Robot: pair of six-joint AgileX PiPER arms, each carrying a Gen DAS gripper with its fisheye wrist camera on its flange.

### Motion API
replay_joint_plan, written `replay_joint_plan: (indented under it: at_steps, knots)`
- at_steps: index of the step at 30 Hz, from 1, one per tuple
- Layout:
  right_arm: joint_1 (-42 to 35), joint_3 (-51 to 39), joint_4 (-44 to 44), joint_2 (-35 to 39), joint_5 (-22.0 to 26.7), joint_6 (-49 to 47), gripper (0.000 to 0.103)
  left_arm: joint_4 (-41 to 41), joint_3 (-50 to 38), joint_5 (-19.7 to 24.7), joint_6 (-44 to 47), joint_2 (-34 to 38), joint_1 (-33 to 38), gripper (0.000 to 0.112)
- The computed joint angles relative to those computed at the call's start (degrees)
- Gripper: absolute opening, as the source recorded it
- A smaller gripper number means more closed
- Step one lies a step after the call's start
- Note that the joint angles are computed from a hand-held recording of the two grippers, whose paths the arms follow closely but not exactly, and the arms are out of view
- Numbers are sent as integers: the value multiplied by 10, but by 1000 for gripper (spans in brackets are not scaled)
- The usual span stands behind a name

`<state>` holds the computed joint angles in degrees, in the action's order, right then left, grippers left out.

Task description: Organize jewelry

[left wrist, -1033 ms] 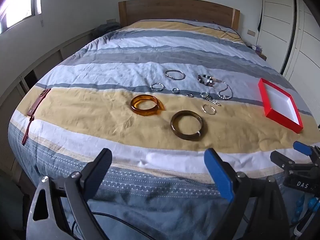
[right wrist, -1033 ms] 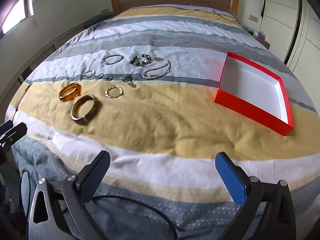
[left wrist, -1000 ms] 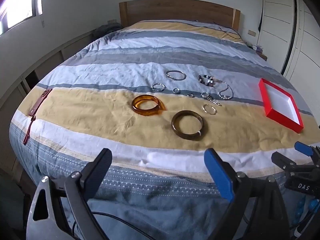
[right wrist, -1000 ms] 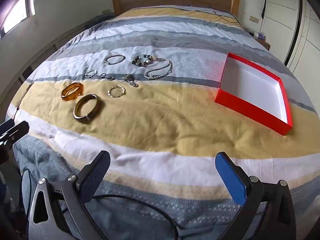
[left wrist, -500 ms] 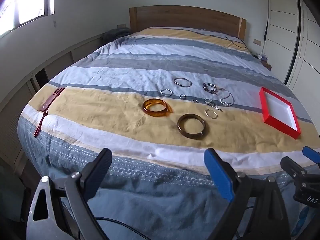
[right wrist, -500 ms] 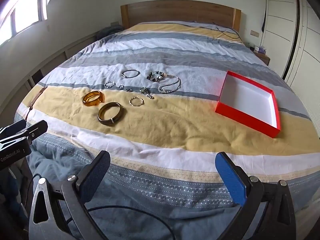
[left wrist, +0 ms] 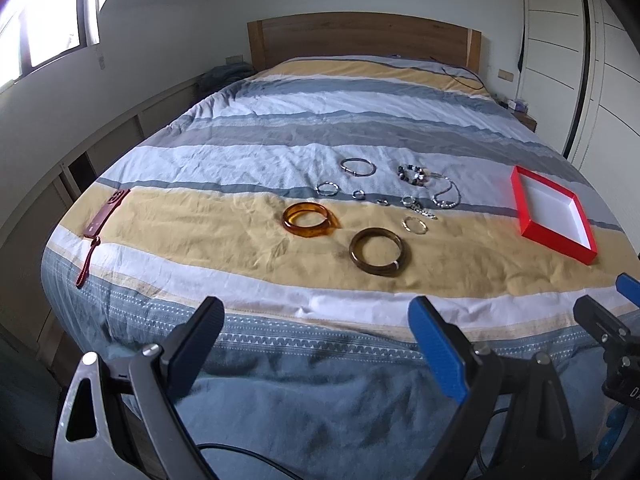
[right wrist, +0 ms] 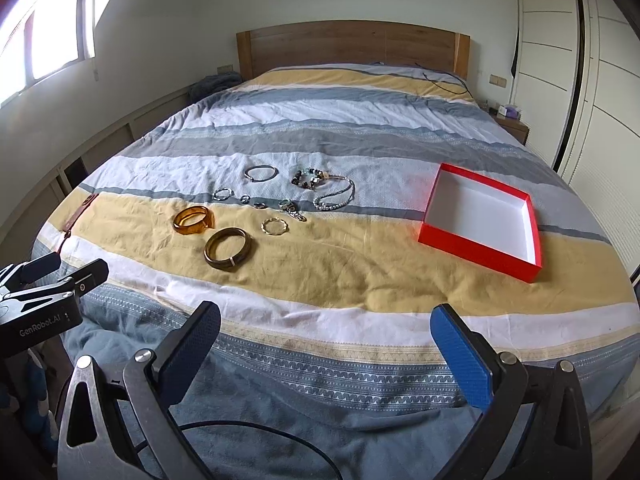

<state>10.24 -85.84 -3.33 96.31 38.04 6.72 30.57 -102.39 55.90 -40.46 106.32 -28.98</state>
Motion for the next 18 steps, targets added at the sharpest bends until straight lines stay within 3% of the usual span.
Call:
replay_joint_plan:
  at_steps: [15, 18]
  knots:
    - [-2, 6, 11, 26, -39, -7, 103, -8, -30, 13, 23, 28, -1, 93]
    - [-11, -1, 45, 40, -41, -35, 103, -22, -38, 6, 34, 38, 6, 93]
